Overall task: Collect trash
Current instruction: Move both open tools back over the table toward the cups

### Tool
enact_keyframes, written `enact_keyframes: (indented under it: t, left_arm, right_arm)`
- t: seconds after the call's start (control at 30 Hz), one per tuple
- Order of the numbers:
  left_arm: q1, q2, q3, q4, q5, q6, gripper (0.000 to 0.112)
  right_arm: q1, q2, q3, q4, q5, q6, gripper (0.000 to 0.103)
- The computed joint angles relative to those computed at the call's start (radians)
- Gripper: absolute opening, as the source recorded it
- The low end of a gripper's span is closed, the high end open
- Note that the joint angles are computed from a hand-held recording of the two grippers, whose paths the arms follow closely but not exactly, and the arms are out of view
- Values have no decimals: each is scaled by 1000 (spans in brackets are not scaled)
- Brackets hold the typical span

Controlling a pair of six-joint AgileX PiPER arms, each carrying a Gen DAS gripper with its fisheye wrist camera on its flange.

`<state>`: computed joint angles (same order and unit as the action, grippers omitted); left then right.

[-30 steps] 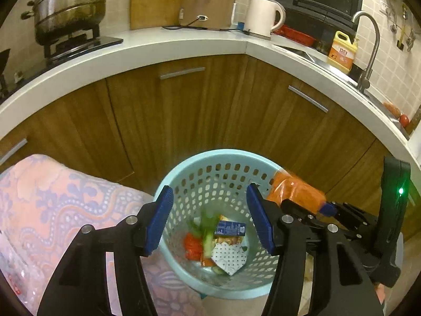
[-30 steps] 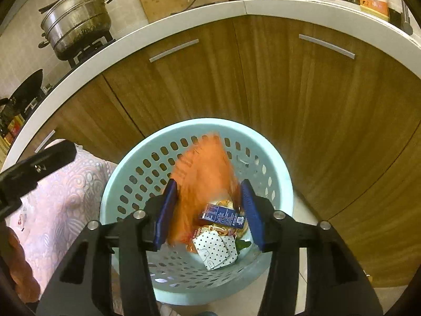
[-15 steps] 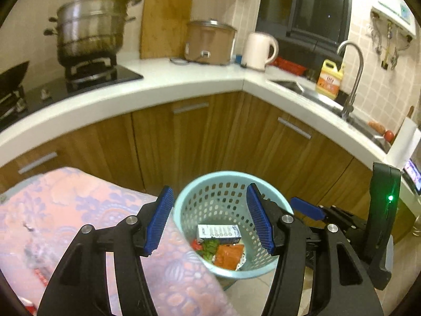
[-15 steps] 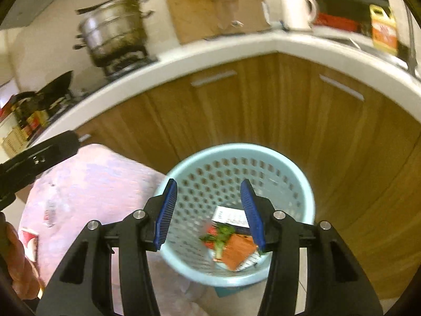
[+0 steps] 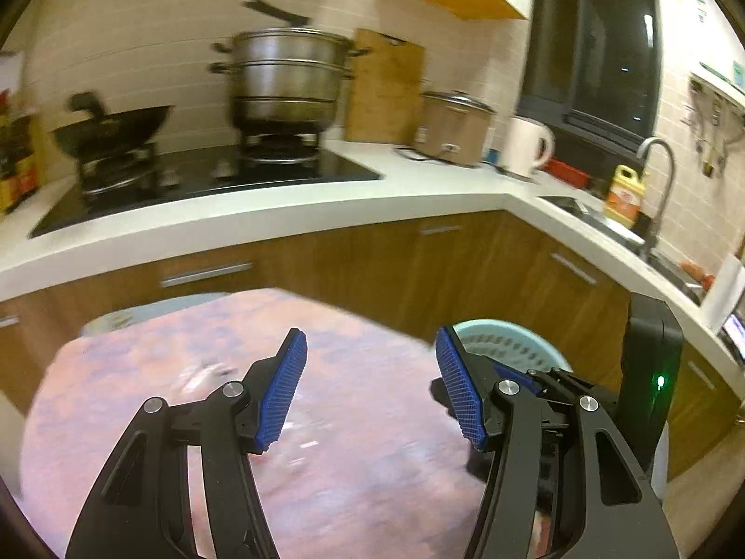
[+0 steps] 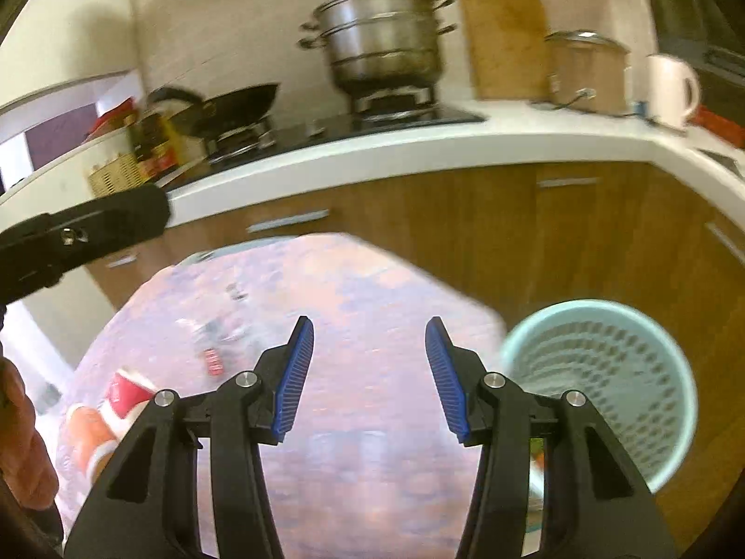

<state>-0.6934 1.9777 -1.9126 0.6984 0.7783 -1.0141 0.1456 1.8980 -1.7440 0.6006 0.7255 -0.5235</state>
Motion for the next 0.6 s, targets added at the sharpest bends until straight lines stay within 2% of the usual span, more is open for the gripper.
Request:
enact_keyframes:
  t: [0.17, 0.23, 0.3, 0.47, 0.6]
  left_arm:
    - [40, -188, 302, 107, -27, -144, 56]
    - [71, -258, 408, 107, -35, -165, 56]
    - [109, -308, 485, 66, -51, -149, 59]
    - [198, -373, 625, -100, -74, -1, 61]
    - [227, -439, 769, -100, -133, -50, 61]
  right_arm:
    - [85, 68, -77, -43, 43, 59, 47]
    - [105, 85, -92, -37, 57, 61, 52]
    - [128, 93, -87, -41, 44, 71, 56]
    - [189, 143, -117, -61, 53, 95, 56]
    - [214, 139, -84, -48, 45, 58, 56]
